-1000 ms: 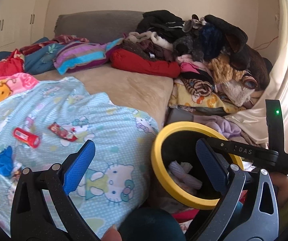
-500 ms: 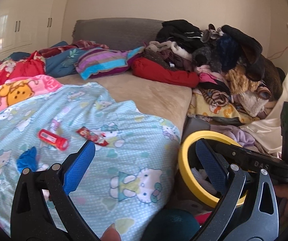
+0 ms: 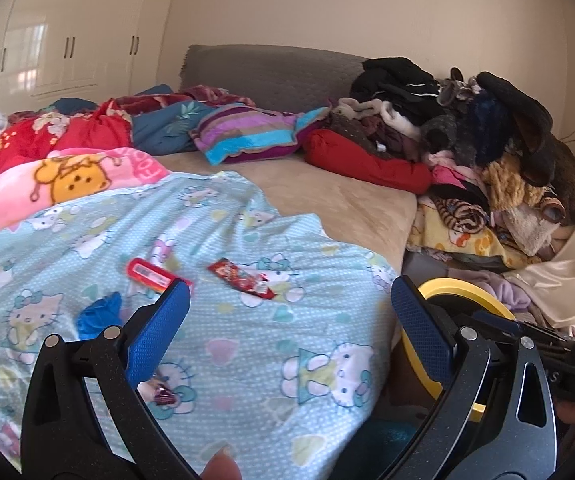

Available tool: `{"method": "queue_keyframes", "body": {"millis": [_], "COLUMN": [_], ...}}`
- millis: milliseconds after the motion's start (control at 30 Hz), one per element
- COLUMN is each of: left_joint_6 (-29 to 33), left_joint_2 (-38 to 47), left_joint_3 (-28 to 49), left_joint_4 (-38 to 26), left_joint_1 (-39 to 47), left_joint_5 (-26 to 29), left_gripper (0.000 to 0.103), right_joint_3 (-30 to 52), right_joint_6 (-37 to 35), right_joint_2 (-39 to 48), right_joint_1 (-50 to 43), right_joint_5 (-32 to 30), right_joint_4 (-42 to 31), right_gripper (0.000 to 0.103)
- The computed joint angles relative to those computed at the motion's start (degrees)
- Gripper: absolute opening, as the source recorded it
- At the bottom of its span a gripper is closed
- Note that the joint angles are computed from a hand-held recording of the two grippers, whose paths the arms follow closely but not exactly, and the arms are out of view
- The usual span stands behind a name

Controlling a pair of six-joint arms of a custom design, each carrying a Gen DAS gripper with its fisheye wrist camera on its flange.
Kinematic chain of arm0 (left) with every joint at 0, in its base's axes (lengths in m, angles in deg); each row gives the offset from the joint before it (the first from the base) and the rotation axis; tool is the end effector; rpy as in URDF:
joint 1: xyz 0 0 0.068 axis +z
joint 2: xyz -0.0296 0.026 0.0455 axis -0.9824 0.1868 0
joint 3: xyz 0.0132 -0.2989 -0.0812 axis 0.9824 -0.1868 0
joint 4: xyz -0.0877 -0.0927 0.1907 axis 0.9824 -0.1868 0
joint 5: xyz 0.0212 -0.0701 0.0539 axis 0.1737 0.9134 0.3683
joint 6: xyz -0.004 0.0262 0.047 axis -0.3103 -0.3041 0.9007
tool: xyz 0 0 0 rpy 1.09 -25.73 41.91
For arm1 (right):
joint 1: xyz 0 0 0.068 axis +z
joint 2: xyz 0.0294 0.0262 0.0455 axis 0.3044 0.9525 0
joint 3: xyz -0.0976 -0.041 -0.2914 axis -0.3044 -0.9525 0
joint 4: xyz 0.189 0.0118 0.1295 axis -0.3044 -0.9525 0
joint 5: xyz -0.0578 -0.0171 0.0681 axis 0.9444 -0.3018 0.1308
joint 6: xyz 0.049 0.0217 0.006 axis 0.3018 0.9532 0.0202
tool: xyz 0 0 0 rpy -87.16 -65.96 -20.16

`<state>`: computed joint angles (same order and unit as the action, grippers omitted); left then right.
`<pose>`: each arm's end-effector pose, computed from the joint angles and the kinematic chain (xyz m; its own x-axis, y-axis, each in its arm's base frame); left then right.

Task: Collect trash
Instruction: 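Move both tools back over the remaining trash on the sheet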

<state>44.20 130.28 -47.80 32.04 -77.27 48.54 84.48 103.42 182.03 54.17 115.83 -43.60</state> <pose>0.3459 -0.0081 0.1426 -0.4821 0.1255 -0.8671 0.5252 0.8335 -0.1714 0.2449 0.1608 0.1370 -0.5801 0.3542 -0.7335 0.2046 0.9350 0.2896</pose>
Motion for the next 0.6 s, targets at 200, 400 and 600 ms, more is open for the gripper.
{"method": "queue_keyframes", "body": {"millis": [200,400,600], "left_joint_6": [0.0,-0.1,0.3], "left_joint_2": [0.9,1.5,2.8], "left_joint_3": [1.6,3.4,5.4], "left_joint_4": [-0.6,-1.9,-3.5], "left_joint_1": [2.6,4.4,6.4], "left_joint_5": [0.6,0.8,0.4], "left_gripper": [0.093,0.093,0.093], "right_joint_3": [3.6,7.2,10.9], "right_joint_6": [-1.6,-2.7,-3.3], "right_joint_2": [1.8,3.6,6.3], "right_joint_1": [2.4,4.5,6.0], "right_joint_5": [0.0,0.0,-0.7], "right_joint_4": [-1.3,-2.7,-3.2], "right_gripper": [0.06,0.061,0.061]}}
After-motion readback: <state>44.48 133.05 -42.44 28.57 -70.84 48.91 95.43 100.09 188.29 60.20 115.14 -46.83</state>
